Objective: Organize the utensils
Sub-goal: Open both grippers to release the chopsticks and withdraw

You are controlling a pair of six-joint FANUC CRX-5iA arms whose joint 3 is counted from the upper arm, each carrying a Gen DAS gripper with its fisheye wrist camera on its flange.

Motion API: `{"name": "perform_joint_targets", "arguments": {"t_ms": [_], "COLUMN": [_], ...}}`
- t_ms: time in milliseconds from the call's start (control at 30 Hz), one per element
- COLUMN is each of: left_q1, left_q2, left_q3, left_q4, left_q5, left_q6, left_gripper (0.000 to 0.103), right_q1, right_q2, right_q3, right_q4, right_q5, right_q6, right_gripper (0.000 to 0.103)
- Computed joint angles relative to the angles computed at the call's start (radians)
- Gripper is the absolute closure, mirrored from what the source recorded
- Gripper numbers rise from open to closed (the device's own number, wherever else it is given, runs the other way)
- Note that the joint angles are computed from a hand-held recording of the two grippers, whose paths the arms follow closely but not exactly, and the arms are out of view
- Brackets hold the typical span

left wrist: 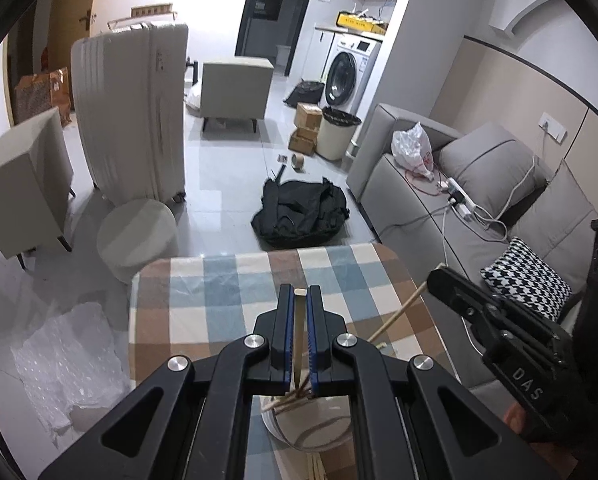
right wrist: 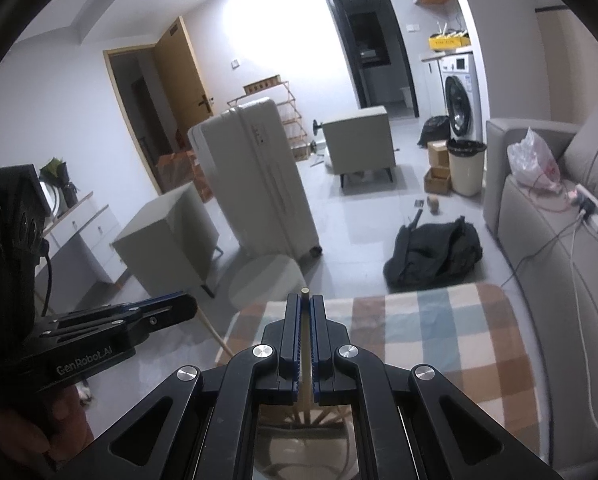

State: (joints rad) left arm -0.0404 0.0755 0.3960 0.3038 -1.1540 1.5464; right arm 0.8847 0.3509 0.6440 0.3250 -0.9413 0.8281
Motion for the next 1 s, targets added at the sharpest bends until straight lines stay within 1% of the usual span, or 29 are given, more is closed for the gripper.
{"name": "perform_joint_targets", "arguments": {"t_ms": [67,200,267,300,333,400,433,467,533,600,667,767,1000], "left_q1": [-0.001,0.001,-0.008,-0.018,-0.018,-0.007,-0.006,-0.006,-0.004,-0.007,-0.008,-0.023,-0.067], "left_q2": [0.017,0.030,0.043,0.036,0.028,0.018,0.017,0.013,-0.009,-0.025,-0.040,-0.059,-0.113], "left_q3": [0.024,0.034,0.055,0.056,0.044,0.022,0.022,0.019,-0.003,-0.008,-0.018,-0.027,-0.054], "left_q4": [-0.005,0.009,-0.004,-0.033,-0.037,-0.002,-0.004,-0.011,-0.015,-0.034,-0.041,-0.071,-0.129], "left_q5": [-0.037,-0.079,-0.124,-0.128,-0.120,-0.127,-0.138,-0.139,-0.126,-0.133,-0.136,-0.134,-0.125], "left_q6": [0.001,-0.015,-0.024,-0.014,-0.011,-0.007,0.006,0.015,0.027,0.044,0.057,0.075,0.114], "left_gripper": [0.101,0.101,0.094,0.093,0.091,0.084,0.077,0.075,0.074,0.073,0.069,0.063,0.060], "right_q1": [-0.006,-0.010,-0.012,-0.014,-0.014,-0.011,-0.010,-0.009,-0.003,0.002,0.010,0.023,0.065], "right_q2": [0.004,-0.013,-0.026,-0.035,-0.045,-0.065,-0.071,-0.076,-0.098,-0.127,-0.154,-0.186,-0.261], "right_q3": [0.015,-0.018,-0.039,-0.052,-0.067,-0.097,-0.107,-0.113,-0.144,-0.184,-0.218,-0.261,-0.357], "right_q4": [-0.050,-0.072,-0.081,-0.087,-0.095,-0.092,-0.090,-0.088,-0.077,-0.067,-0.047,-0.018,0.048], "right_q5": [-0.013,-0.012,-0.013,-0.011,-0.011,-0.015,-0.018,-0.021,-0.019,-0.005,0.003,0.018,0.043], "right_q6": [0.021,0.013,-0.001,-0.010,-0.018,-0.036,-0.043,-0.049,-0.074,-0.099,-0.116,-0.146,-0.221], "right_gripper": [0.097,0.096,0.096,0.096,0.093,0.090,0.089,0.084,0.078,0.076,0.069,0.066,0.056]}}
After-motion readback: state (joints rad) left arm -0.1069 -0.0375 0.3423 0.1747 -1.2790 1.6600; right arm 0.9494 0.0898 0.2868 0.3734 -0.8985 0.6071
